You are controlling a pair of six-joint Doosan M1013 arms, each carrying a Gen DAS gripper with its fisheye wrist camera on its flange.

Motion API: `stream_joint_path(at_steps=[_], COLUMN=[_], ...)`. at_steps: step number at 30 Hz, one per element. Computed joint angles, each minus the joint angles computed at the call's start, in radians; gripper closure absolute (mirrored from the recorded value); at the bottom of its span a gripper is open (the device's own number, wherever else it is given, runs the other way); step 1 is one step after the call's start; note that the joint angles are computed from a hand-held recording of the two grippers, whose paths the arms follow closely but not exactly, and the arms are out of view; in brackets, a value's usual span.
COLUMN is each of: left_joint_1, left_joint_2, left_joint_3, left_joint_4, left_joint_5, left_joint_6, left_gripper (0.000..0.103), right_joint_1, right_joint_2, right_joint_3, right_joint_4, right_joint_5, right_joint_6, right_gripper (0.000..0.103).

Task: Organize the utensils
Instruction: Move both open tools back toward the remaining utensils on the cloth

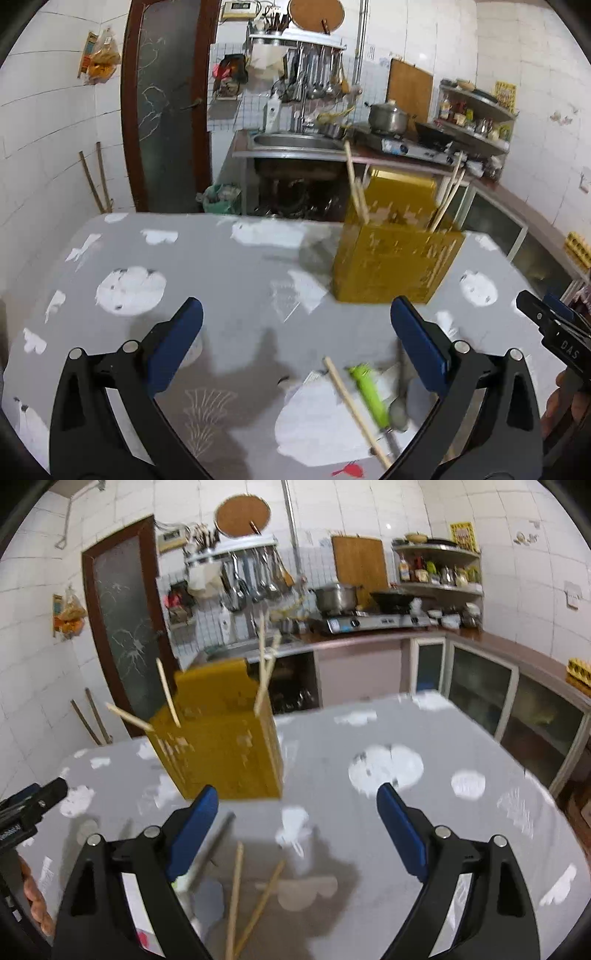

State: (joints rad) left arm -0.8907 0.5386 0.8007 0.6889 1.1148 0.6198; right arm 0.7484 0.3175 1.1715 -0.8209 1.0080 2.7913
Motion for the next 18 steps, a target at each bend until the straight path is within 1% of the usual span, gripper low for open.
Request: stream_joint_path(at_steps=[3, 5, 9, 11, 13, 14, 15, 17, 18], left_joint_1=[-0.006, -0.008, 0.0, 0.005, 0.012, 0.013, 0.016, 0.019, 0.021], left_joint_2=[0.013, 0.034, 0.047, 0.061, 0.077, 0.083, 0.093, 0.115, 0.124], left_joint_3=[0.004, -0.018, -0.019, -0.032, -0.05, -0.058, -0.069, -0.101, -0.116], left_joint_4=[0.0, -0.004, -0.059, -0.081, -0.11, -0.118, -0.128, -0.148, -0.16], left_joint_5=[0.039, 0.075, 0.074, 0.092, 0.111, 0.118, 0.13, 0.165, 0.178], left_joint_6=[0.009, 0.026, 0.026, 0.025, 0.027, 0.028, 0.034, 0.052, 0.06], left_gripper=[0.005, 0.005, 0.005, 0.005, 0.005, 0.006, 0.008, 0.018, 0.019], right_joint_1=[-0.008, -0.012, -0.014, -0.018, -0.02, -0.021, -0.022, -0.028, -0.031], right_joint_2=[0.007, 0.02, 0.041, 0.054, 0.066, 0.074, 0.079, 0.09, 0.093], right_joint_3=[0.02, 0.021, 0.013, 0.002, -0.011, -0.021, -0.028, -0.04, -0.043], right_joint_4=[0.054, 0.08, 0.123, 0.149, 0.168, 0.18, 0.192, 0.225, 0.239], right_joint_5=[0.005, 0.026, 0.05, 0.063, 0.076, 0.086, 0.093, 0.105, 0.107], right_joint_6=[0.007, 0.006, -0.012, -0.031, -0.054, -0.072, -0.084, -0.1, -0.101], right_gripper=[0.017, 0.017, 0.017, 0.018, 0.022, 0.028, 0.031, 0.032, 0.037])
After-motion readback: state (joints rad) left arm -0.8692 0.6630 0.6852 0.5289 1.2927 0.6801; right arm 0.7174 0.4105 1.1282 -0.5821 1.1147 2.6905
